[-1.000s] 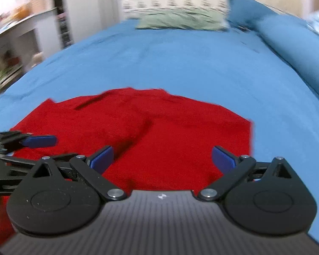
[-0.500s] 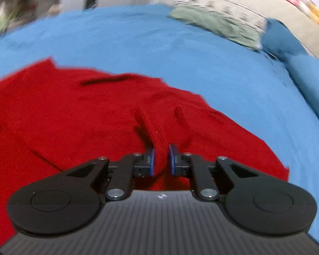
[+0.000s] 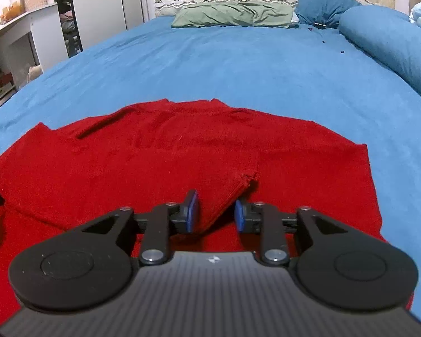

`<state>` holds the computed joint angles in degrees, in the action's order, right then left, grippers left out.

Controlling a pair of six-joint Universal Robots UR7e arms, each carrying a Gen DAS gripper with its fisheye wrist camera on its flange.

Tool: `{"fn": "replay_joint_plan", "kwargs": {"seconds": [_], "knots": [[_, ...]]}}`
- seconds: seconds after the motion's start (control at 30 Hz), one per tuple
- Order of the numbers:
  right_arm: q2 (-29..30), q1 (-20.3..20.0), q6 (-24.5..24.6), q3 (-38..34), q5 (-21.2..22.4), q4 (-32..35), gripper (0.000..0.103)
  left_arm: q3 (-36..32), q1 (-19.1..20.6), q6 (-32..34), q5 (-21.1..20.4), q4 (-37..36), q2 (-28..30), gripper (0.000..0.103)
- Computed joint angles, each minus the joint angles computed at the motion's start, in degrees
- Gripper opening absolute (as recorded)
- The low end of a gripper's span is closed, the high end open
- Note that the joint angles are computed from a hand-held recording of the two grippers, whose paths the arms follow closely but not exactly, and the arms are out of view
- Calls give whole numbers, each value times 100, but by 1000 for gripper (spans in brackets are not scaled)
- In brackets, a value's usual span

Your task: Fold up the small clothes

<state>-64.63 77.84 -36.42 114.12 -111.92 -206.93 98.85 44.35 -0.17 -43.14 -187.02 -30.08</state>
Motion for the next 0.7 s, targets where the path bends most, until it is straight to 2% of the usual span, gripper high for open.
{"fn": "replay_joint_plan", "kwargs": {"seconds": [0.03,0.07,0.17,0.33,0.4,0.47,0.57,0.7], "knots": [[-66,12,-23,18,17,64,26,-31,21,-1,-43,34,-3,67],[-133,18,-57,49,69,52,21,-60,33,-18,-81,90,-5,62],[-405,91,-85,101,384,-105,21,-196,57,-4,-177,248,35,55],[-780,126,-82,68,481,-570,20,-358,104,115,-273,339,101,45],[-952,24,-50,99,500,-515,20,-363,115,69,-298,539,91,14],[-1028,-111,-19,152,495,-448,20,-319,94,60,-213,539,93,12],[-1196,-416,300,349,664,-185,20,-187,72,-13,-161,475,26,11],[-1200,-747,350,812,566,-339,20,-54,57,-132,-50,496,-31,9]]}}
